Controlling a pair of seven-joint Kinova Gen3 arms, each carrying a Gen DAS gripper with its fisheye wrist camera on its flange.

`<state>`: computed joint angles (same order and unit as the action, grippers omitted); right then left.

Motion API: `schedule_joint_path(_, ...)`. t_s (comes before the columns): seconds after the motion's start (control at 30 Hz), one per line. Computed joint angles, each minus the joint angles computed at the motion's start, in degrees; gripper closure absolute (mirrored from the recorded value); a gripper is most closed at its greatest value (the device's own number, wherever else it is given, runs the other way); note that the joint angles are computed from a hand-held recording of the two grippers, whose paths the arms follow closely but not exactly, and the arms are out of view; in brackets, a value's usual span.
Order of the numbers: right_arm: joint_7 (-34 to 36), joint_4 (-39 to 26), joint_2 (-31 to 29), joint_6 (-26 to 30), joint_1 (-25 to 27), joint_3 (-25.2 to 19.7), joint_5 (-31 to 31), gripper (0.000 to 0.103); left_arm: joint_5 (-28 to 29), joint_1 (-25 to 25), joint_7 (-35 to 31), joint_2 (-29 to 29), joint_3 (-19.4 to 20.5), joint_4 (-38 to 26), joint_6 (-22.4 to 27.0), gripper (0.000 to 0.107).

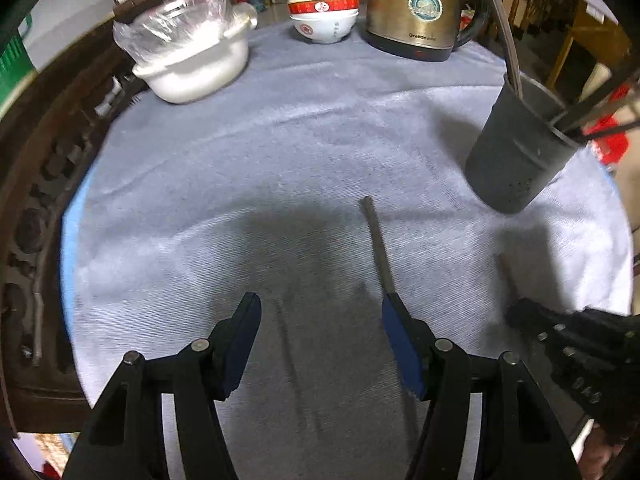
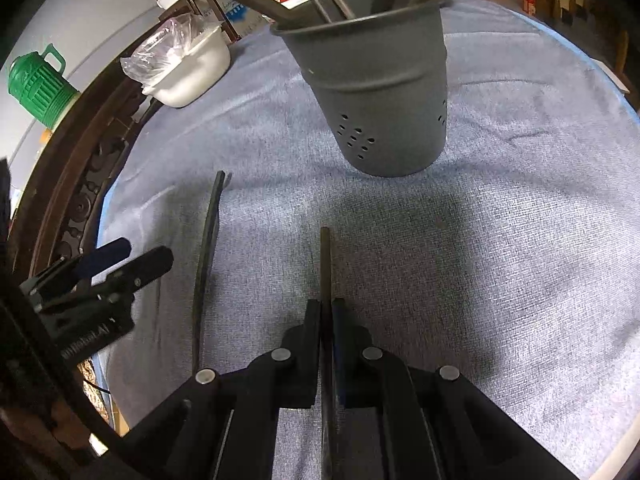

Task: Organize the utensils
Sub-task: 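Close the right tool on a chopstick while the left tool approaches another, then close the left tool on the last chopstick on the cloth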

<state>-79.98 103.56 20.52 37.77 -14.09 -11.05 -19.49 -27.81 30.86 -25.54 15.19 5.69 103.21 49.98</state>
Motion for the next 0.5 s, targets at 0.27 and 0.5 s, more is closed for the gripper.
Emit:
schedule_joint_path(0.27,0.36,0.11,0.06,-0.29,0.12,-0.17,-0.17,0.095,8.49,-5.16,-7.83,0.88,0.31,-1.29,-4.76,0.046)
schedule_joint_path(0.5,1.07,0.0,0.2,-0.03,0.49,-0.27,-0.95,0.095,16.12,-8.44,-15.13,2.24,0.35,-1.85,-8.34,0.065)
